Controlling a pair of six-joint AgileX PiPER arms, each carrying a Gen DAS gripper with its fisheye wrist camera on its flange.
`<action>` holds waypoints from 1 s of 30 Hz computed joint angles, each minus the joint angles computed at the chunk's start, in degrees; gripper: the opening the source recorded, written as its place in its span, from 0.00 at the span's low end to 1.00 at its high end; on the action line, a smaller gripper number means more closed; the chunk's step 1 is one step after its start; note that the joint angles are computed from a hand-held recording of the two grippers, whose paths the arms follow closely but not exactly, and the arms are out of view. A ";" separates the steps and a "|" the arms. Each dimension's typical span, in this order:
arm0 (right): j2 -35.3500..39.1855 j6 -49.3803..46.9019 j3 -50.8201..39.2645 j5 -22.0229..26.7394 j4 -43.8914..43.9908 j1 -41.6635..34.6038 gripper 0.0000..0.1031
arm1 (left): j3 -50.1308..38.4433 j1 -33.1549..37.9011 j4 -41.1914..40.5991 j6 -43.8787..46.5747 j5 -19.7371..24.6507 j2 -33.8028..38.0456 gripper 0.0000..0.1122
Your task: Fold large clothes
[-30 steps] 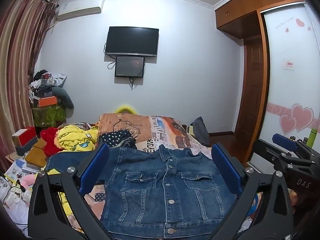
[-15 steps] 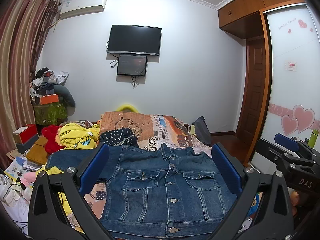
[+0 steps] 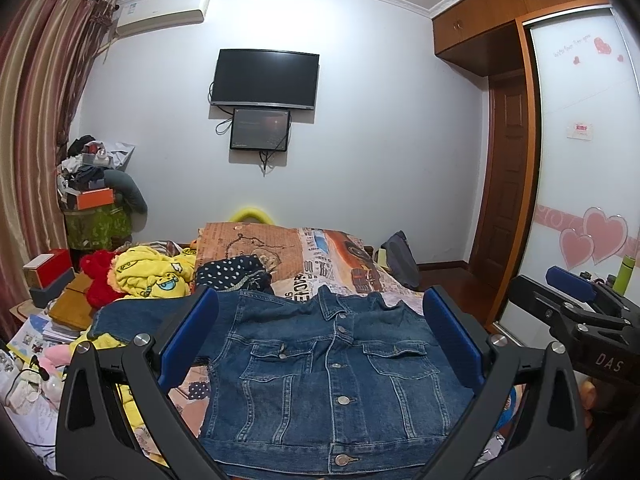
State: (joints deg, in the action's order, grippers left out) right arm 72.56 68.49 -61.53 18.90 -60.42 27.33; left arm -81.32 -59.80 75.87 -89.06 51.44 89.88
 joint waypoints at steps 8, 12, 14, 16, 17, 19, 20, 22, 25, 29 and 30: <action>-0.24 -0.96 -0.02 -0.21 1.19 -0.44 0.87 | -0.97 -0.59 -0.10 0.70 0.65 0.51 0.91; -0.09 -1.38 -0.21 0.05 1.83 -0.46 0.87 | -1.01 -0.54 -0.22 0.61 0.63 0.55 0.91; -0.02 -1.53 -0.31 0.06 2.07 -0.50 0.87 | -1.30 -0.46 -0.36 0.73 0.65 0.80 0.91; 0.04 -1.01 -0.28 0.17 1.41 -0.37 0.87 | -1.38 -0.35 -0.50 0.84 0.63 0.86 0.91; 0.04 -0.83 -0.30 0.30 1.24 -0.22 0.87 | -1.38 -0.32 -0.62 0.96 0.56 0.80 0.91; 0.02 -0.72 -0.18 0.15 1.22 -0.32 0.87 | -1.44 -0.17 -0.86 1.12 0.31 0.85 0.91; 0.00 -0.93 -0.16 0.08 1.43 -0.37 0.87 | -1.34 -0.07 -0.92 1.16 0.18 0.74 0.91; 0.05 -1.03 -0.09 -0.07 1.55 -0.52 0.87 | -1.34 0.02 -1.02 1.34 0.04 0.73 0.91; 0.07 -0.47 0.06 0.03 1.01 -0.42 0.87 | -1.22 0.10 -1.00 1.24 -0.02 0.60 0.91; 0.17 -1.30 -0.10 -0.04 1.95 -0.58 0.87 | -1.07 0.37 -1.33 1.38 -0.55 0.45 0.91; 0.20 -1.34 -0.15 0.00 2.00 -0.56 0.87 | -0.99 0.34 -1.17 1.27 -0.48 0.42 0.91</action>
State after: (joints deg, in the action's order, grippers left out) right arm 72.77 67.15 -61.68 18.90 -58.42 26.77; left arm -82.32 -59.46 74.70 -87.79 50.96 90.30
